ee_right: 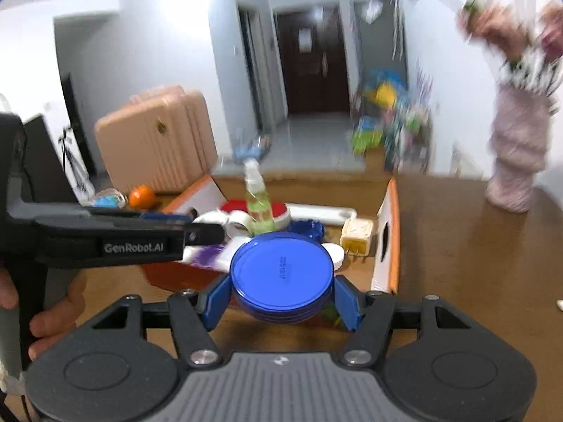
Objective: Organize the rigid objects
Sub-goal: 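Carry both caps into the box and open both tools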
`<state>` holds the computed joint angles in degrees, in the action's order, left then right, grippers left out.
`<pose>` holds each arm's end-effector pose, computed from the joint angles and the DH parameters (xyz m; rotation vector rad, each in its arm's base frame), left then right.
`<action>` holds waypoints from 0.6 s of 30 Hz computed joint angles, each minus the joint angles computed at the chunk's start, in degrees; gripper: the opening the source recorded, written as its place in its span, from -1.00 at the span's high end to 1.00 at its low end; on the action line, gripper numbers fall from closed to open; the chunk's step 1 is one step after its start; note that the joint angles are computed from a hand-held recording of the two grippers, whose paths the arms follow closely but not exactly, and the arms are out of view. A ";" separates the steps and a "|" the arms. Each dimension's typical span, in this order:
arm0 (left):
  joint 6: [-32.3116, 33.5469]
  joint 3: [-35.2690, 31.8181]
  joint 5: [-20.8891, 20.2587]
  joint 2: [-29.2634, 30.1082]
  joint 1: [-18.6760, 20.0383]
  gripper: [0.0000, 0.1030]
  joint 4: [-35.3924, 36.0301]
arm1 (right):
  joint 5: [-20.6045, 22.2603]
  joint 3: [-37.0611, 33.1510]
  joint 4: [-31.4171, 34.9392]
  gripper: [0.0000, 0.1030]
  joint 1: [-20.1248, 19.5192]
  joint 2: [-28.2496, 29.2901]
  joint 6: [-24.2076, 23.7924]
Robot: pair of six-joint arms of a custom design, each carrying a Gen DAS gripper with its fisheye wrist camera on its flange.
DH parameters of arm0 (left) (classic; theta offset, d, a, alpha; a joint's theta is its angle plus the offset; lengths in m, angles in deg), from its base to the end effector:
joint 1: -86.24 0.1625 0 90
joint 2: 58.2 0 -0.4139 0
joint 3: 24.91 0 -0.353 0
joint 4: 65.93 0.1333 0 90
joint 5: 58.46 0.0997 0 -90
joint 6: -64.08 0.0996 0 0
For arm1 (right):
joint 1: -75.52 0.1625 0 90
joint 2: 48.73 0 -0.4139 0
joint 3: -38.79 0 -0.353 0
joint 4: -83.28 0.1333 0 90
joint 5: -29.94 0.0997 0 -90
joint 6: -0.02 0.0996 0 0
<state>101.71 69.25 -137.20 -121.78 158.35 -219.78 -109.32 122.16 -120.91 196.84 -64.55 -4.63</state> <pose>-0.0466 -0.6417 0.3266 1.2103 2.4736 -0.7637 0.3866 -0.5241 -0.0231 0.2691 -2.2547 1.1700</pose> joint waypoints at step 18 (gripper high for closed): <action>2.66 -16.70 9.75 15.71 -0.16 0.05 9.24 | 0.02 -16.13 40.27 -0.31 -7.94 -0.63 9.50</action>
